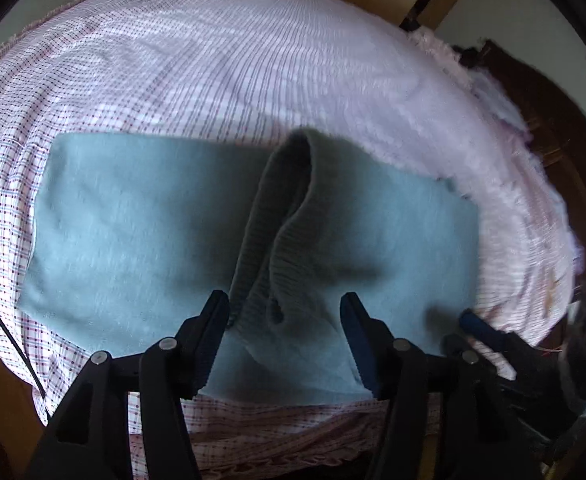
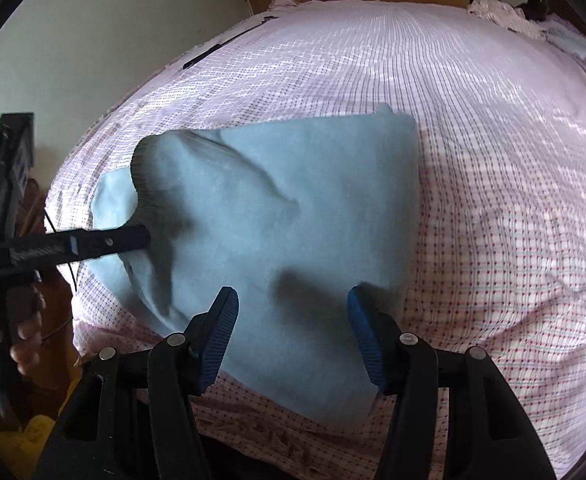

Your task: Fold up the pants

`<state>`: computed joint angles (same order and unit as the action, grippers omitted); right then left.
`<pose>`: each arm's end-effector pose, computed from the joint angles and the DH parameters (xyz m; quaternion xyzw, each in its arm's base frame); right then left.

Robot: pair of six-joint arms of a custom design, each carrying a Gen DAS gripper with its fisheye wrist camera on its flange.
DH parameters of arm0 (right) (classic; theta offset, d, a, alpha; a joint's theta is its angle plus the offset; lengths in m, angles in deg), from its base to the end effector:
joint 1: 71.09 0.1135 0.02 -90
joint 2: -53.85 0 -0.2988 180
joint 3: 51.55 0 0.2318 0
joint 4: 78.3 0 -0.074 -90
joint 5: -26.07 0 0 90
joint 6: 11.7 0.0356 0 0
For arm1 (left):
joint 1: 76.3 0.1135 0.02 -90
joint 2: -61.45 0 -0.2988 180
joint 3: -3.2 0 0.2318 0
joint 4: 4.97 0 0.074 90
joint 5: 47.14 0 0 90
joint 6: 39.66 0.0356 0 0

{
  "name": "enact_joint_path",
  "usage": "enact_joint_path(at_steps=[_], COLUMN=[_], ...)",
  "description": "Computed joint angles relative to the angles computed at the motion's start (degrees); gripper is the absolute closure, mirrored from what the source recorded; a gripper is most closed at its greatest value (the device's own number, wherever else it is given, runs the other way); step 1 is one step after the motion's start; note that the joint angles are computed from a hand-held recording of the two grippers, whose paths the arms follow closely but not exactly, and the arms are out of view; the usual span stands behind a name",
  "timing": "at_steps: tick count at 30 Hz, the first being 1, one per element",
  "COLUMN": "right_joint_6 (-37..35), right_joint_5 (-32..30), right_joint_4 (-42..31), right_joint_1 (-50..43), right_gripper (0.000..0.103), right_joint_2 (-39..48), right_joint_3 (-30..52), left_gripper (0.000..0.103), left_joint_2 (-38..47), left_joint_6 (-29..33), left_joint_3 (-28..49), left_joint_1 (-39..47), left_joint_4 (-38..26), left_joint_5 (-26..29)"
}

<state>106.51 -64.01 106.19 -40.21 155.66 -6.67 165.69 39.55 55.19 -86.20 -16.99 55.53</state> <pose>0.2355 0.1409 0.1248 -0.0223 0.9465 0.1593 0.2797 0.2771 -0.0563 0.1219 0.0170 0.9691 -0.1456 0.1984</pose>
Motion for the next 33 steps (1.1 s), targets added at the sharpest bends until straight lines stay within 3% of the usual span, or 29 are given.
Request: enact_joint_path(at_steps=[4, 8, 14, 17, 22, 28, 31, 33], right_joint_6=[-0.3, 0.3, 1.1, 1.4, 2.2, 3.5, 4.2, 4.9], right_joint_5=[-1.6, -2.6, -2.8, -2.6, -2.7, -2.3, -1.6, -0.9], right_joint_4=[2.4, 3.4, 4.2, 4.2, 5.0, 5.7, 6.0, 6.3], right_joint_1=[-0.3, -0.4, -0.4, -0.2, 0.0, 0.5, 0.5, 0.3], right_gripper=[0.053, 0.053, 0.053, 0.053, 0.053, 0.053, 0.053, 0.053], right_joint_2=[1.3, 3.7, 3.6, 3.2, 3.0, 2.0, 0.6, -0.7], right_joint_3=[-1.3, -0.8, -1.2, -1.4, -2.1, -2.9, -3.9, -4.8], left_gripper=[0.042, 0.041, 0.042, 0.042, 0.044, 0.06, 0.08, 0.086], left_joint_2=[2.4, 4.8, 1.3, 2.1, 7.6, 7.7, 6.9, 5.6], left_joint_6=[1.8, 3.7, 5.7, 5.2, 2.7, -0.3, -0.7, 0.0], left_joint_3=[-2.4, -4.3, -4.6, -3.0, 0.2, -3.6, -5.1, -7.1], left_joint_1=[0.9, 3.5, 2.7, 2.3, 0.9, -2.8, -2.8, -1.4], left_joint_4=[3.0, 5.3, 6.6, 7.7, 9.0, 15.4, 17.2, 19.5], left_joint_5=[-4.2, -2.2, -0.1, 2.0, 0.4, -2.6, -2.3, -0.6])
